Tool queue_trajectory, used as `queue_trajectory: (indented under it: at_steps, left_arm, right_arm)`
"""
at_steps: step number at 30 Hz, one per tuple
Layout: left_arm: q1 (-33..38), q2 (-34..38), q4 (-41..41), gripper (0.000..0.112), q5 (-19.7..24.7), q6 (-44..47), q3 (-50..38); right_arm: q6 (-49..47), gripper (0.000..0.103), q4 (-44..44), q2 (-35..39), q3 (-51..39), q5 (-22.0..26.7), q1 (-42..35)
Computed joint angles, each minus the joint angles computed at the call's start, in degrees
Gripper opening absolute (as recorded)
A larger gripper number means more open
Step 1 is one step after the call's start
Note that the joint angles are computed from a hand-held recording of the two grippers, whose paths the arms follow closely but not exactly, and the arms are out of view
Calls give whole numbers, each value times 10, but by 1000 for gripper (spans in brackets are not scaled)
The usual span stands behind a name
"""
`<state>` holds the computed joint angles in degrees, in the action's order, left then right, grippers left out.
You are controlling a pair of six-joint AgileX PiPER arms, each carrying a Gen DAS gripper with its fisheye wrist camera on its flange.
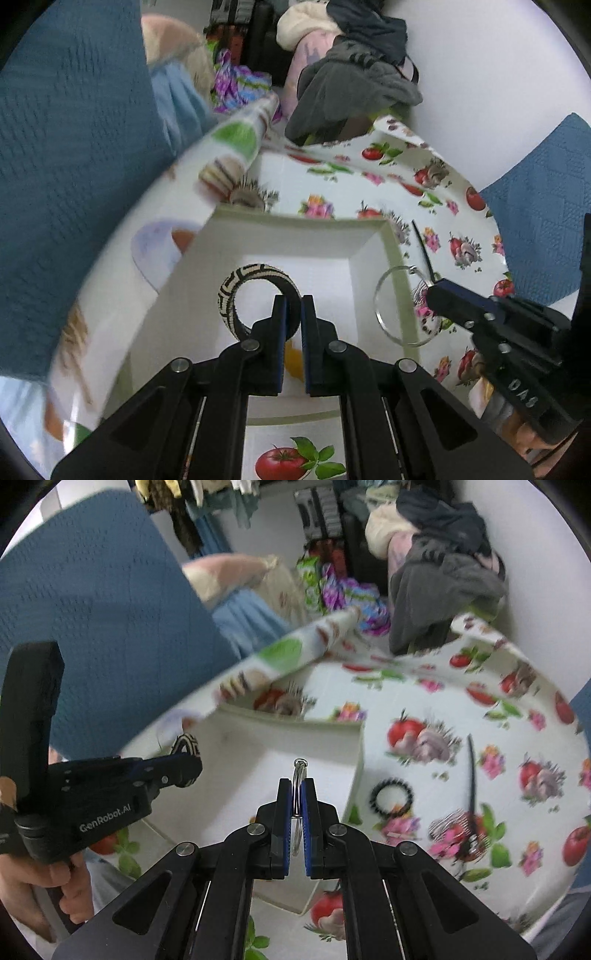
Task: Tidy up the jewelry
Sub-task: 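Carry the bangle over the white box and open the left gripper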
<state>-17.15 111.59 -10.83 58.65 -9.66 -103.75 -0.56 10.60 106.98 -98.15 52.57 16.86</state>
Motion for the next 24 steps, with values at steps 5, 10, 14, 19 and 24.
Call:
queue_trajectory:
  at_steps: [5,10,14,19,24]
  left_arm:
    - [3,-9,-18,7,-22,5,57]
    - [5,-20,-21,7,-25,1,62]
    - [-1,-19,-18,31,3,-9,23]
    - [-24,-39,5,51,-2,-34,-9]
    - [-57,-38,33,51,16,-62,-71]
  right_arm:
    - [-3,3,6,11,38,-15,6]
    - [-14,4,14,9,32,-9,1]
    - [-33,6,31,-2,4,9,-16]
    - [-65,8,56,-32,-26,33,-49]
    - [-97,9,65,-74,-43,48,-82]
